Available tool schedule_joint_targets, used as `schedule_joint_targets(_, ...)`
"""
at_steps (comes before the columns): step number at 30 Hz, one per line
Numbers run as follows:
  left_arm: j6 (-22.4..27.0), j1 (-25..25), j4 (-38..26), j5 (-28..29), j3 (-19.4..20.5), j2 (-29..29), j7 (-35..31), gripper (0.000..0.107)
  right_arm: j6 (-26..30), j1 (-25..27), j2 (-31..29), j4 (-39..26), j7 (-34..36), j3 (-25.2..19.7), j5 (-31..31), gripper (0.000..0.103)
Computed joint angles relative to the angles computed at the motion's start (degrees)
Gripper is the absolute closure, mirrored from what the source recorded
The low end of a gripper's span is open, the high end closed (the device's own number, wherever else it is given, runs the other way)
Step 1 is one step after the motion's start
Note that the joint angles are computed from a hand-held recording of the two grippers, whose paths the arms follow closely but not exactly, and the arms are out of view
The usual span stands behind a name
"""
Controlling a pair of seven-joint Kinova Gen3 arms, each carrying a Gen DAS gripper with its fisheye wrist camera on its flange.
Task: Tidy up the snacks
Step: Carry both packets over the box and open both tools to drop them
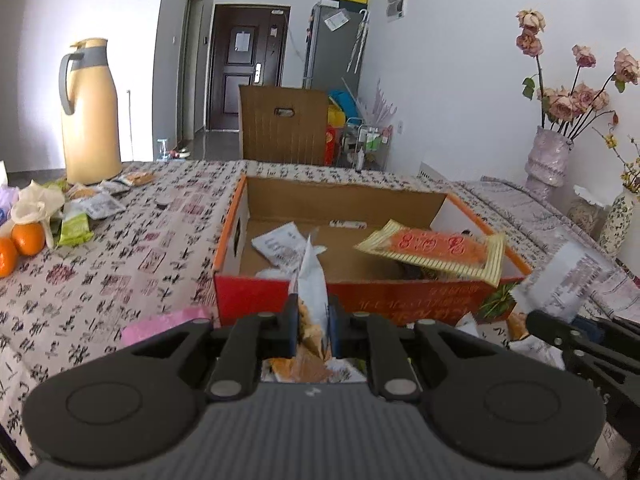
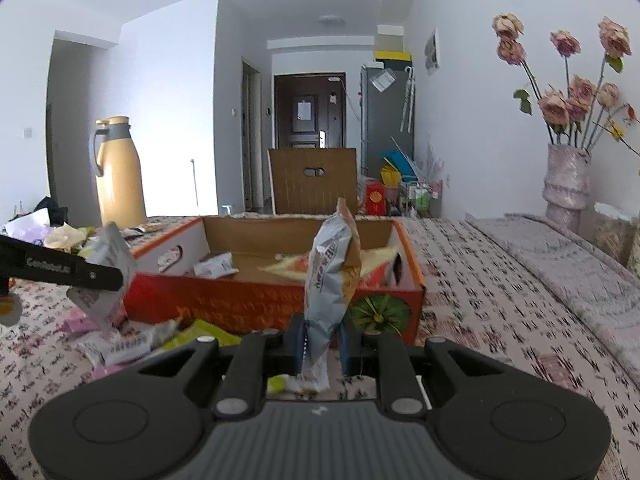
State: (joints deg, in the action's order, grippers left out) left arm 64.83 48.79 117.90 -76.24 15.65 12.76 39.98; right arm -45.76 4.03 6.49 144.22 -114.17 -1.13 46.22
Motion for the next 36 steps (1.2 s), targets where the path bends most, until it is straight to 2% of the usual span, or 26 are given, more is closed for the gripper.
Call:
schedule_joint_targets(12,1.19,-2.01,-4.24,-5.02,-1.38,0.85,-5.08,0.093,3.20,-5.28,1.91,-7.99,0.11,-2.89,-4.98,0.087)
schedule_joint_targets(17,-0.60,-4.00,-6.34,-6.39,-2.85,2.33,-6.94,0.093,8.67,-6.80,4.30,-14.10,-3.80,-4.64,-3.95,0.087)
schedule_joint_targets(22,-3.23,-6.10,-7.41,-6.83,-4.64,3.76,-6.70,0.093,14.45,-8.45,7.41,-19.12,-4.77,-6.50,-4.38,0.087)
schedule_joint_targets(27,-5.97,-7.61,-6.92,-7.12,-5.96,5.09,-5.11,0.093,16.28,-7.46,10.38,-21.31,-5.81,-8.44,-3.21,0.087)
schedule_joint_targets(33,-8.24,-8.42,-5.86,-7.09,-6.61,5.18,-3.70,0.093,18.58,-5.42,11.60,-22.89,-9.54,-10.51,1.44,0.085)
schedule_joint_targets(35,-8.31,-8.40,-5.58,-7.06,-6.61,5.10,-3.20,0.088,19.80,-5.76,11.59,-22.98,-9.63,-10.44,1.19,0.084)
schedule_joint_targets(36,-8.18,-8.29,-5.51,-7.02,-6.56,5.05,-2.99,0.085,20.18,-6.02,11.46,-22.84,-9.06,-10.27,0.39,0.079)
